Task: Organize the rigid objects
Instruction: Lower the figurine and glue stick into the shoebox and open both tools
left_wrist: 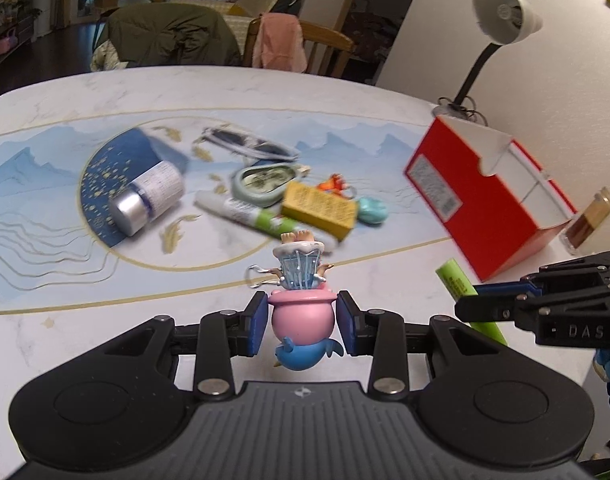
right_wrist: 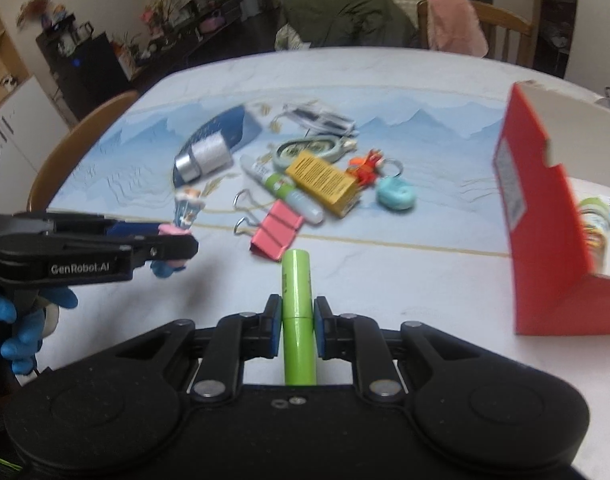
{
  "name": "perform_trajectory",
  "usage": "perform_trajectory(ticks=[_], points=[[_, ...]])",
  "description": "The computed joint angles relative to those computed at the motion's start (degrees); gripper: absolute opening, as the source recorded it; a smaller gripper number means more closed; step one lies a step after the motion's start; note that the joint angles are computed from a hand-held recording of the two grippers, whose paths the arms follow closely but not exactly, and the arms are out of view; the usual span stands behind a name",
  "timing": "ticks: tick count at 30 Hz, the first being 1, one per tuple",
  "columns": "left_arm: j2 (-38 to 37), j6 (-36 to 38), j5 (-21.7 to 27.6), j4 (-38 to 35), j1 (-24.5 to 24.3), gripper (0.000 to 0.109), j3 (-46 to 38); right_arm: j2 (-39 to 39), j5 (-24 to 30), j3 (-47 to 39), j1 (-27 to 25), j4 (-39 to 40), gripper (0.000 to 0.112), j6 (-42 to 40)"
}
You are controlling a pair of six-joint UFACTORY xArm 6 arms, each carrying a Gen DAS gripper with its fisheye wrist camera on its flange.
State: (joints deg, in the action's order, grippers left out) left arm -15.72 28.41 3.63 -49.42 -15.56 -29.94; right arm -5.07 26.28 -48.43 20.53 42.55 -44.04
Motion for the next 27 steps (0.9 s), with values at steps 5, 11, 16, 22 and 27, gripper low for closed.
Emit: perform_trajectory(ticks=[5, 11, 16, 22, 27], points=[[-0.9, -13.0, 0.8, 13.4, -1.2, 0.036, -0.8, -2.3, 1.2, -0.3, -3.0, 1.0, 0.015, 0.1], [0.4, -20.1, 0.9, 20.6, -4.0, 0.036, -4.2, -3.3, 2.4, -1.9, -7.2, 1.5, 0.015, 0.0], [4.1, -27.3, 0.2, 29.0, -6.3, 0.036, -8.9, -2.1, 2.9, -4.4, -10.9, 0.9, 0.015, -0.5], [10.0, -37.5, 0.8, 40.8, -8.2, 0.036, -16.0, 0.8, 4.6, -8.8, -15.6, 2.2, 0.015, -4.7], [16.3, -42.8, 2.4, 46.1, -9.8, 0.036, -23.9, 3.7, 6.7, -13.3, -19.5, 3.7, 0.015, -8.0]])
